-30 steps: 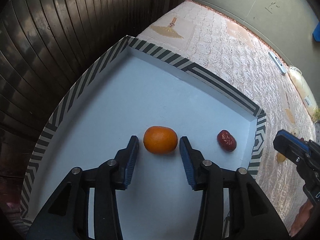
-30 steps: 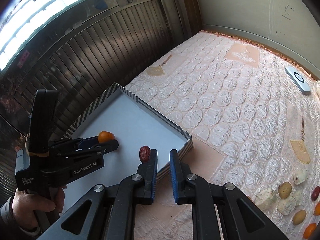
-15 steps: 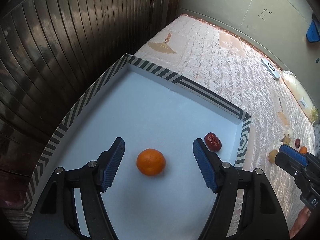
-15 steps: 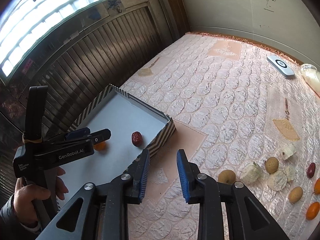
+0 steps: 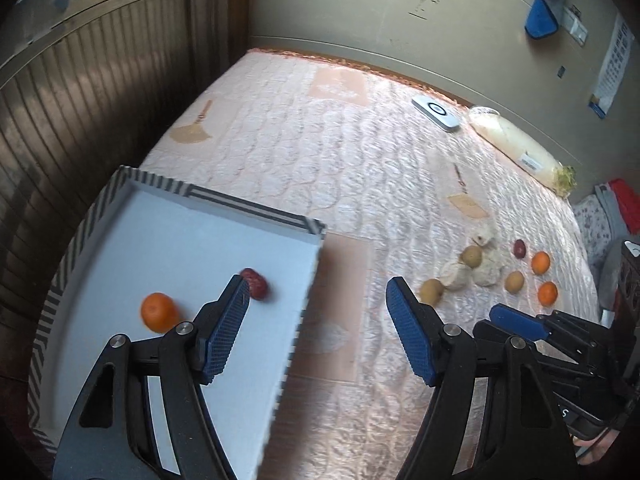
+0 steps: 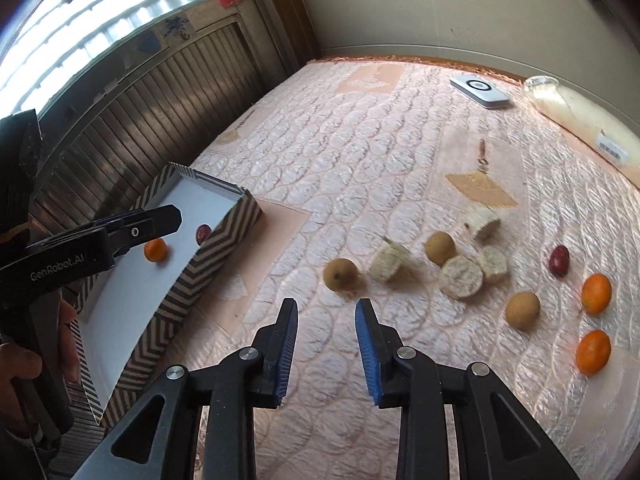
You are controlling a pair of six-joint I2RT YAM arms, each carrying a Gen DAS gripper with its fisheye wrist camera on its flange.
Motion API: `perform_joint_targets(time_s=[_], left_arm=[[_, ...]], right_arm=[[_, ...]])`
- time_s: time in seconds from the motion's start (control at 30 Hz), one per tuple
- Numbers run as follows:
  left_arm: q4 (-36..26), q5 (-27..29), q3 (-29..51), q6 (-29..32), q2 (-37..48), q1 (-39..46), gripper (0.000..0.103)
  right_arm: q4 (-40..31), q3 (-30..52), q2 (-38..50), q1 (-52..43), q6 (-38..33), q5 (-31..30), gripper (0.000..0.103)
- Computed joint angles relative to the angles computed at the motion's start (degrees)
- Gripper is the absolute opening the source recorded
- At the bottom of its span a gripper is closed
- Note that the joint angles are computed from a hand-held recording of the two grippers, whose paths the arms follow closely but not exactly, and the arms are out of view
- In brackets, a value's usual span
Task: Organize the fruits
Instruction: 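Move both open tools back over the fruits on the bed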
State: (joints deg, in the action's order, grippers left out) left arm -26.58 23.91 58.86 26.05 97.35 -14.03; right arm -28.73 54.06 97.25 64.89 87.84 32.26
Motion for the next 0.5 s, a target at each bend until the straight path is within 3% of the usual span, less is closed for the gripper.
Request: perform_joint_targets(time_s=[0.3, 0.5], left_arm=[[0.5, 0.1, -3.4, 0.3, -0.6, -9.3, 0.072], [3.4, -3.3, -4.5, 0.2, 1.7, -13.7, 0.072]], right_arm=[[-6.0, -7.3, -5.5, 6.2, 15.4, 2.0, 0.03], [-7.0, -10.2, -7.4, 8.4, 20.1, 2.5, 0.031]])
